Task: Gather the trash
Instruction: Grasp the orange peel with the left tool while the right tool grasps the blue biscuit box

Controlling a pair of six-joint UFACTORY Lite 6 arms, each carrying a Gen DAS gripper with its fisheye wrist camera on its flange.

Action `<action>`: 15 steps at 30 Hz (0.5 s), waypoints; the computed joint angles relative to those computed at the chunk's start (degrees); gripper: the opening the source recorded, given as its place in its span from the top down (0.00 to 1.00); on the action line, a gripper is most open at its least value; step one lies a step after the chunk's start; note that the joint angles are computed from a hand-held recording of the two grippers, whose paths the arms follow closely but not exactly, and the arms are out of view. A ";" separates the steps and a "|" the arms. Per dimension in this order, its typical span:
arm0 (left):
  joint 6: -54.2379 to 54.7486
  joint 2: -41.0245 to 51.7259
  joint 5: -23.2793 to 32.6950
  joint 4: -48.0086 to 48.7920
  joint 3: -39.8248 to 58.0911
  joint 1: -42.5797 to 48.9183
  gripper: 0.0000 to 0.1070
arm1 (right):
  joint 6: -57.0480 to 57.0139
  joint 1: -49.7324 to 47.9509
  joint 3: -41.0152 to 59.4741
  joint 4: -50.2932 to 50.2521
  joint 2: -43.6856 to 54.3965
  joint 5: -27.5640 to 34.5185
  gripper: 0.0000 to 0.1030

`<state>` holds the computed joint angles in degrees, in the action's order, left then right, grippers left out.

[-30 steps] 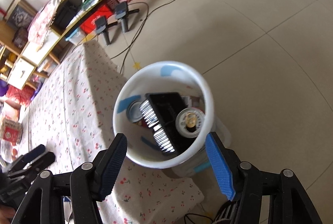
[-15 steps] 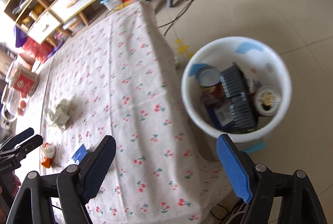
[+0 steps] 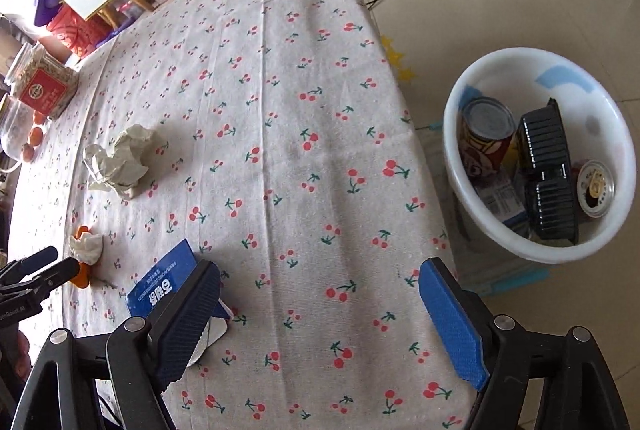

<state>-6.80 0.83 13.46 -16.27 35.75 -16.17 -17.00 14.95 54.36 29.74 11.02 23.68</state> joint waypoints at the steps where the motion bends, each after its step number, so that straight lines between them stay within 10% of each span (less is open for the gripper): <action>1: 3.83 0.17 0.43 -3.78 -0.09 0.13 0.26 | 0.34 0.26 0.10 -0.36 0.22 0.07 0.17; 10: -4.88 3.15 2.24 8.50 1.30 -3.68 0.74 | 2.83 2.61 0.51 -1.32 1.30 -0.58 0.17; 15: -3.42 -3.40 3.16 7.68 -1.99 -2.39 0.78 | 1.66 5.27 0.97 1.31 2.07 -0.24 0.17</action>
<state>-10.22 -2.57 16.62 -8.58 33.76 -18.56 -15.34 20.23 55.33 31.05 13.09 23.44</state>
